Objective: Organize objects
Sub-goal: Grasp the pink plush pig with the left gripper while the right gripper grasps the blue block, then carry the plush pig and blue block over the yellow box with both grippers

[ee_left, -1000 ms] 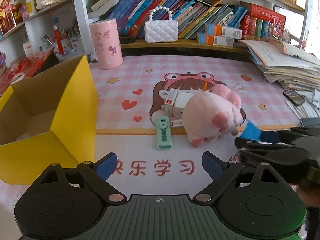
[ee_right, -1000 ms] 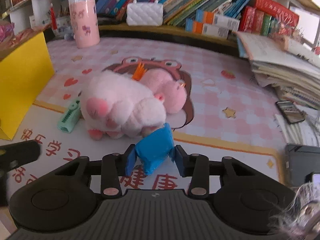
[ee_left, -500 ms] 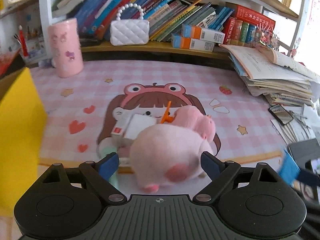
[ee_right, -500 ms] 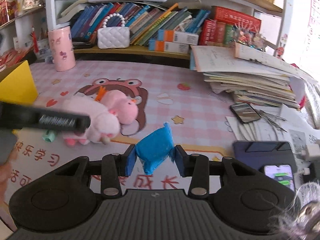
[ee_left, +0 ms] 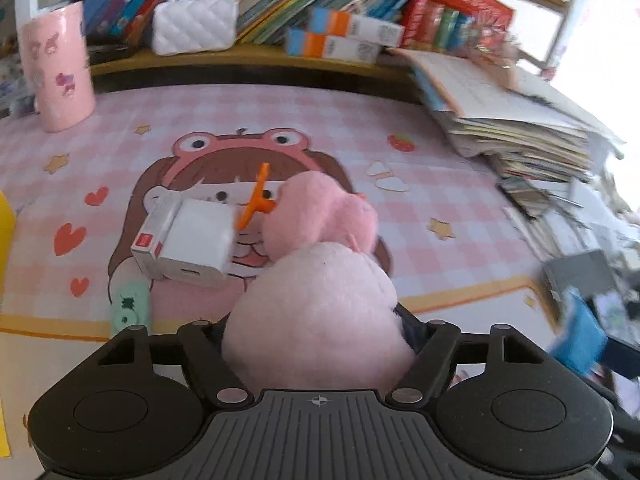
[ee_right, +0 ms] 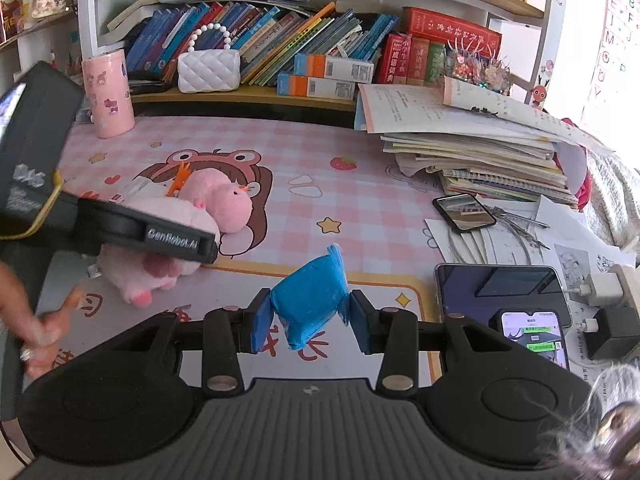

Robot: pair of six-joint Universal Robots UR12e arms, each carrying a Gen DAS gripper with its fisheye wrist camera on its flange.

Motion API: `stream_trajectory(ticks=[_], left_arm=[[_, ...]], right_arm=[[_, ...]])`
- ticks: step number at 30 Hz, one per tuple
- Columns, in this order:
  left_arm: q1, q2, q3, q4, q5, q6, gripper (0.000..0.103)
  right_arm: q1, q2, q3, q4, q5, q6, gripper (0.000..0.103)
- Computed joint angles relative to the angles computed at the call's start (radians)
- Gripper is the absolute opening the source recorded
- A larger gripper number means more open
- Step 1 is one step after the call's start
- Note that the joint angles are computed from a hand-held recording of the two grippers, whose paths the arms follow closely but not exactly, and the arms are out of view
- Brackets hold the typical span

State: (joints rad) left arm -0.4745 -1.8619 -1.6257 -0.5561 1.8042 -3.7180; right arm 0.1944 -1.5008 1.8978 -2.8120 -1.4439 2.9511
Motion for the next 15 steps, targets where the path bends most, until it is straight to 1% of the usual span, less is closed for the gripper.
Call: stream_trajectory(ticks=[6,10,15], left_arm=[[-0.015,0.068,-0.059,0.025,0.027,-0.091,0.073],[-0.029,0.117,-0.105,0.038,0.066,-0.135,0.073],[-0.054,0.182,-0.167,0.029,0.126,-0.191,0.073]], right_arm=[[0.018,-0.004,0.001,-0.001,-0.002,0.008,0.039],[0.035,-0.01,0.004,0.002,0.015,0.0,0.039],[0.06,-0.02,0.008,0.017,0.028,0.001,0.039]])
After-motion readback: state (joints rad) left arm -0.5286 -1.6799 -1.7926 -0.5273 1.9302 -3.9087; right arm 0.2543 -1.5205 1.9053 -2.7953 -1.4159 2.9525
